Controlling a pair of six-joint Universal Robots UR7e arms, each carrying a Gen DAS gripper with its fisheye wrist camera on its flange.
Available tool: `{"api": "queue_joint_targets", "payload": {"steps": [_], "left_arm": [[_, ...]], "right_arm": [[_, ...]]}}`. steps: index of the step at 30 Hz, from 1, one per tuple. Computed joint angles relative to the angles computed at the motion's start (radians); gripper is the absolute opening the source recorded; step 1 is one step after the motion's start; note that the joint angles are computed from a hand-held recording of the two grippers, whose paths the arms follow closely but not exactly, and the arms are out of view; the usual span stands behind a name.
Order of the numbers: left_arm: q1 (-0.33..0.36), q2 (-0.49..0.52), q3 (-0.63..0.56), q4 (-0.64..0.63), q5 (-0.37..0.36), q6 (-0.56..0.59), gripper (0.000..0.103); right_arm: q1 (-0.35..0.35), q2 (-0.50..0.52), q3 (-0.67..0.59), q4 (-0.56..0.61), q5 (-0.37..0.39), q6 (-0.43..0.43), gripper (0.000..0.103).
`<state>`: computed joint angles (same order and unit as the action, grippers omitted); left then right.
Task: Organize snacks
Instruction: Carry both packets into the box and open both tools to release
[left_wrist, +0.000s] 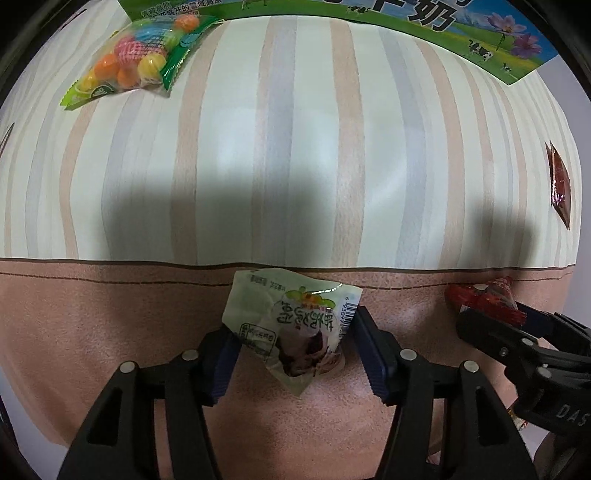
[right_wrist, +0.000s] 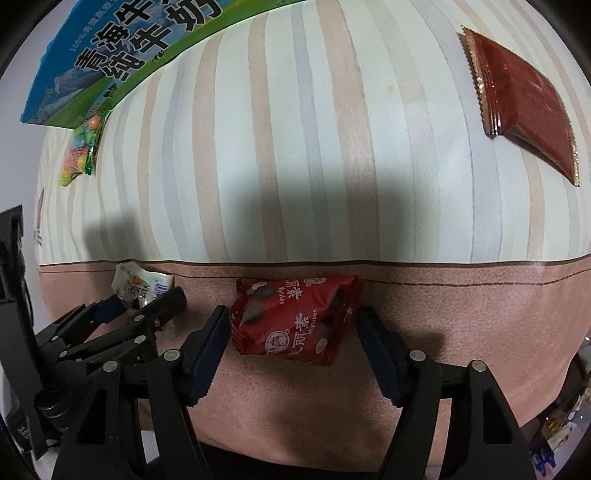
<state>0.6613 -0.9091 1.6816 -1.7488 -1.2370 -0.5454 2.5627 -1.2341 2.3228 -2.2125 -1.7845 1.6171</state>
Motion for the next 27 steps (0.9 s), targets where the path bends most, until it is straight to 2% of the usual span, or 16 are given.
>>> {"api": "queue_joint_targets", "payload": {"steps": [5,7,12,15,21,27], "left_arm": [[-0.012,-0.014,0.044,-0.040,0.019,0.002,0.055],[-0.020,-0.025,0.057,-0.047,0.024,0.002,0.054],[-0.032,-0.039,0.068,-0.050,0.024,-0.002,0.053],[-0.040,-0.054,0.071,-0.046,0.024,0.002,0.052],[-0.048,-0.078,0.071,-0.044,0.011,0.002,0.052],[-0.065,-0.112,0.041,-0.053,-0.007,0.009,0.050]], "right_arm": [[0.024,0.055,-0.041,0.030,-0.021,0.020,0.059],[0.031,0.066,-0.044,0.019,-0.027,0.021,0.051],[0.050,0.071,-0.064,0.038,-0.037,0.039,0.049],[0.072,-0.007,-0.051,0.097,-0.036,0.060,0.048],[0.098,-0.052,-0.064,0.117,-0.045,0.083,0.048],[0.131,-0.092,-0.109,0.159,-0.088,0.101,0.048]]}}
